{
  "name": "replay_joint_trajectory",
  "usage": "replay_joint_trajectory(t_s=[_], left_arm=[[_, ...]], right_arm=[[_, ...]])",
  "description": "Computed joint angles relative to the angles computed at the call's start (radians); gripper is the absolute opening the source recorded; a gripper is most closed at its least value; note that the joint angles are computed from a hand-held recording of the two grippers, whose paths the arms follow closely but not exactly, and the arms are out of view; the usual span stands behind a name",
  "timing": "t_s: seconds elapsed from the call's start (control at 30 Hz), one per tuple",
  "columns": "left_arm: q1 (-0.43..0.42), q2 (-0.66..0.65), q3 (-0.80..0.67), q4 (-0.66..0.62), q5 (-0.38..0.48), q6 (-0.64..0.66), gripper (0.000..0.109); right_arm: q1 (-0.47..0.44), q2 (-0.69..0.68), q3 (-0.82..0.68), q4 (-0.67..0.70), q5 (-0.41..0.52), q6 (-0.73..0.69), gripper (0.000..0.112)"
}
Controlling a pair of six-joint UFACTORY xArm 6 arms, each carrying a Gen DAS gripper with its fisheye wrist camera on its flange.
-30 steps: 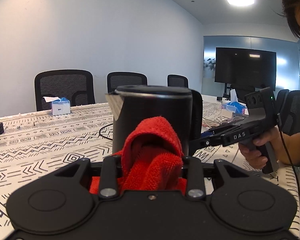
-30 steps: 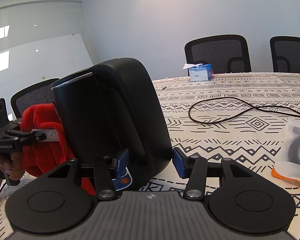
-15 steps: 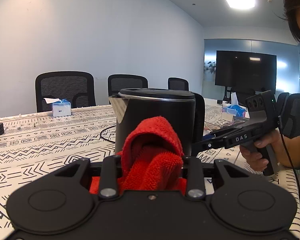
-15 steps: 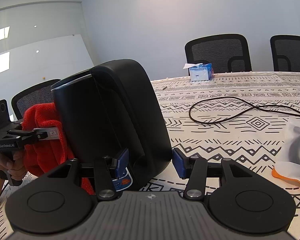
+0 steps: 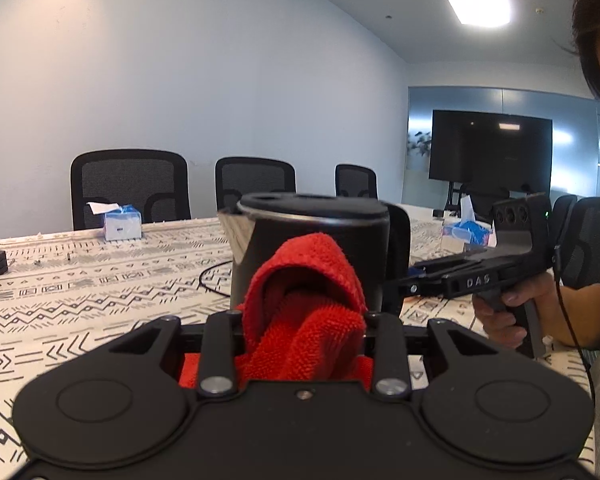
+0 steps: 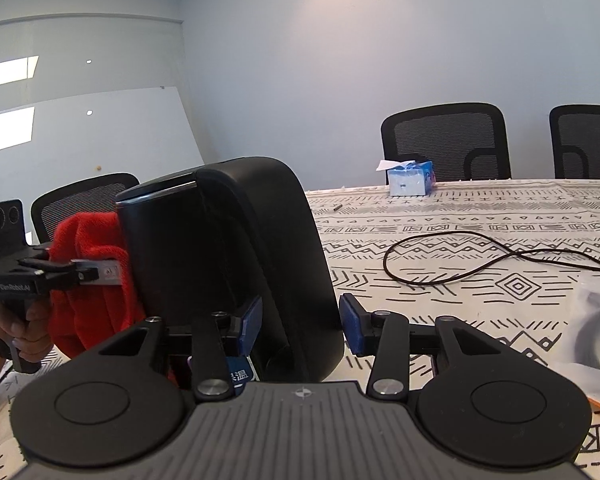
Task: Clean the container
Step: 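Rub the red cloth along the kettle wall with the left gripper while the right gripper holds the kettle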
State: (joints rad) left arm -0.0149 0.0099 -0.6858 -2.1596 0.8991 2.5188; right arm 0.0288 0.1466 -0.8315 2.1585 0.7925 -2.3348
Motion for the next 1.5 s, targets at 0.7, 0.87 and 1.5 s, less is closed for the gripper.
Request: replay_joint_trajectory(t_s=[0.7,0.87,1.5], left_arm=[[0.014,0.001,-0.018,-0.009,0.019,-0.005,0.036],[0.018,0.033,-0.052,-0.007,0.026,-0.006,0.036],[0.001,0.103,-0.096,-0.015,-0.018,-0.001,0.037]], right_arm=[[0.001,-0.011,0.021,0.009,0.029,-0.004,0.040],[0.003,-0.019,0.028,-0.006,0.032,0.001,0.040],[0.010,-0.047,0.065,-0.054,0.059,-0.008,0.040]])
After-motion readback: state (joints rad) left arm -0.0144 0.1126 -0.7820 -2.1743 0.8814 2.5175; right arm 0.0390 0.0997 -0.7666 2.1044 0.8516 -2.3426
